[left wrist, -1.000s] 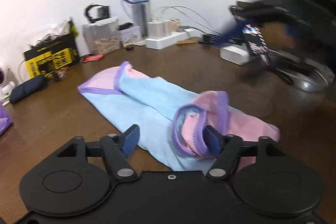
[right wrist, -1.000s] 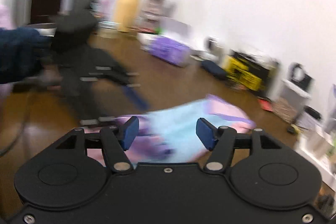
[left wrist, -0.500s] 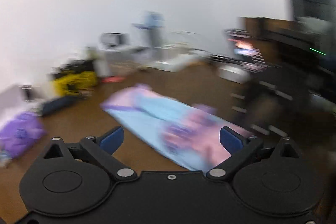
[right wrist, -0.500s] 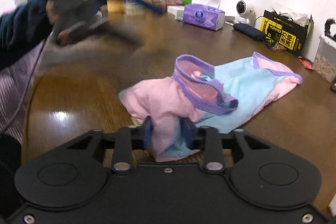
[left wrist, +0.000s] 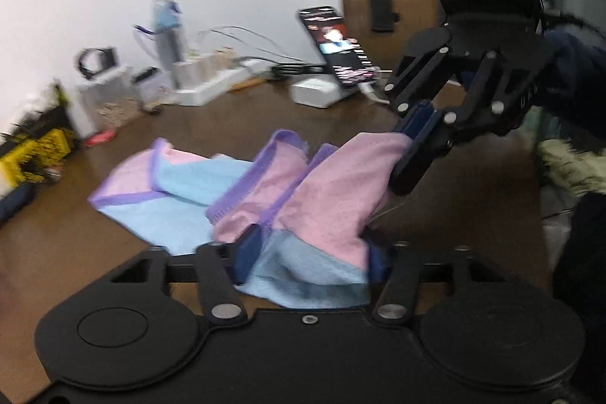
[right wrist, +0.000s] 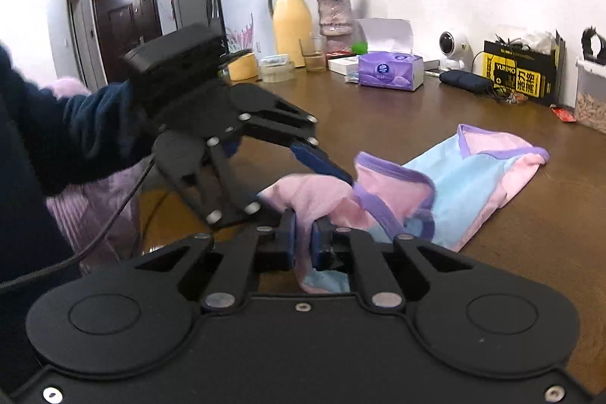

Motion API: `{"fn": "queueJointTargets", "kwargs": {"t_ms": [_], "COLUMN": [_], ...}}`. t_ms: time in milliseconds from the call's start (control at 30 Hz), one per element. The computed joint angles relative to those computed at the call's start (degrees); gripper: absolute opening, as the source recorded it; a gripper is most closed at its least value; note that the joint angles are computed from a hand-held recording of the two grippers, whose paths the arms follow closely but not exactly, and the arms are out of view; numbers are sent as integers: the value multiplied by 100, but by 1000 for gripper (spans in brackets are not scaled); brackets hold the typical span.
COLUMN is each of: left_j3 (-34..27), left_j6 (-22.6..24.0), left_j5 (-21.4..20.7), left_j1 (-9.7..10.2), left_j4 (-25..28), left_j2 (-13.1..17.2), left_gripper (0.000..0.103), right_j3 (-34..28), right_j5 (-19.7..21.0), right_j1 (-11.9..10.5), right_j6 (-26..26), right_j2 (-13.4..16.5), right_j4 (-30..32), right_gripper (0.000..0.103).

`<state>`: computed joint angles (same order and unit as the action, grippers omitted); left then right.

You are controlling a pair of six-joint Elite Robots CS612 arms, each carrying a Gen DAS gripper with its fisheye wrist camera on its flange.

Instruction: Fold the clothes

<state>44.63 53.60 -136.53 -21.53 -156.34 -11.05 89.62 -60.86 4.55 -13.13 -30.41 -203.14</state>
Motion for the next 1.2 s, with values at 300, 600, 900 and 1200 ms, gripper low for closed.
{"fn": "queueJointTargets", "kwargs": {"t_ms": [300, 600, 900, 1200], "left_j3": [-268, -68, 437, -698], "left_j6": [-198, 402, 1994, 470], "left_j5": [14, -22, -224, -106], "left_j1": [-43, -31, 14, 29], "left_j4": [587, 1866, 3242, 2487], "left_j2": [77, -213, -871, -88], "left_gripper": [28, 24, 23, 23], "right_j3": [187, 18, 452, -139], "right_j5": [-669, 12, 2025, 1465], "right_j1": [132, -35, -370, -451], "right_j6": [-719, -594, -688, 585], "right_j2": [10, 49, -470, -143], "right_j4": [-467, 446, 1740, 1098], "right_gripper": [87, 39, 24, 36]}}
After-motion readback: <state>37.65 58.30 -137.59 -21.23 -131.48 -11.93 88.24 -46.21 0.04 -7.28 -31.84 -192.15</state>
